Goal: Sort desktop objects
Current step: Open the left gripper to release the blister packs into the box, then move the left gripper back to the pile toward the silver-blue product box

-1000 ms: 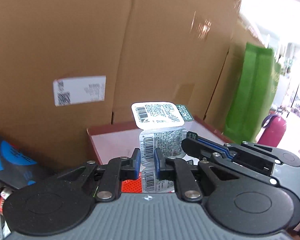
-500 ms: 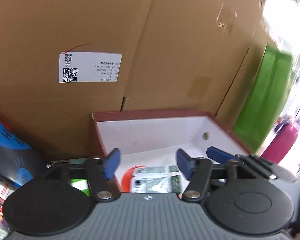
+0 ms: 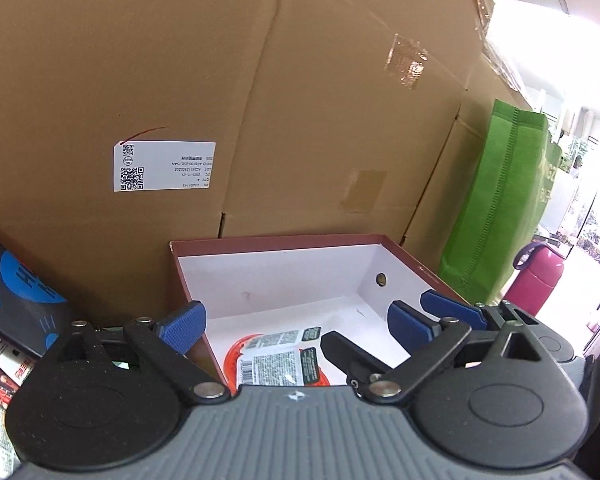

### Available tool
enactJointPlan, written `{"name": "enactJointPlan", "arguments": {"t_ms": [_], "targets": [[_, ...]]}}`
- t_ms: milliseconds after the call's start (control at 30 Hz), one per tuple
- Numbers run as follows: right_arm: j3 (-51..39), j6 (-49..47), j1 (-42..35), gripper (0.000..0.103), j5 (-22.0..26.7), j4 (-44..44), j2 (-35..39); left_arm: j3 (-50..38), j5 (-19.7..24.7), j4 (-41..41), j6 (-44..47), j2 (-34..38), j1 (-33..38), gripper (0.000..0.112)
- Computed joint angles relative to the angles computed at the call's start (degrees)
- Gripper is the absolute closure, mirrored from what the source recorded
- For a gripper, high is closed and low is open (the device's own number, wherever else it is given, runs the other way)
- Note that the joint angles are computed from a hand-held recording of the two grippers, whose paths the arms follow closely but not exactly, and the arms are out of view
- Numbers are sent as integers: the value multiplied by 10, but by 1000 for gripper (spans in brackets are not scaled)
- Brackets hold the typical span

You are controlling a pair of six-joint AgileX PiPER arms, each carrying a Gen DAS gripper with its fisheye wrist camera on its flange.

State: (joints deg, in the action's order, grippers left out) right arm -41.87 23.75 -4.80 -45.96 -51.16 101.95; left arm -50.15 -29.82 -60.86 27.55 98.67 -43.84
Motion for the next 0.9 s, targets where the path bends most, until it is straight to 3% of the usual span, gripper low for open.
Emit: {"name": "enactJointPlan", "arguments": {"t_ms": [667, 900], "targets": [[99, 1, -50, 8, -40, -39, -96, 38, -108, -183, 159, -47, -120, 12], [179, -15, -74, 8, -66, -87, -152, 78, -197, -287, 173, -64, -217, 12]]}}
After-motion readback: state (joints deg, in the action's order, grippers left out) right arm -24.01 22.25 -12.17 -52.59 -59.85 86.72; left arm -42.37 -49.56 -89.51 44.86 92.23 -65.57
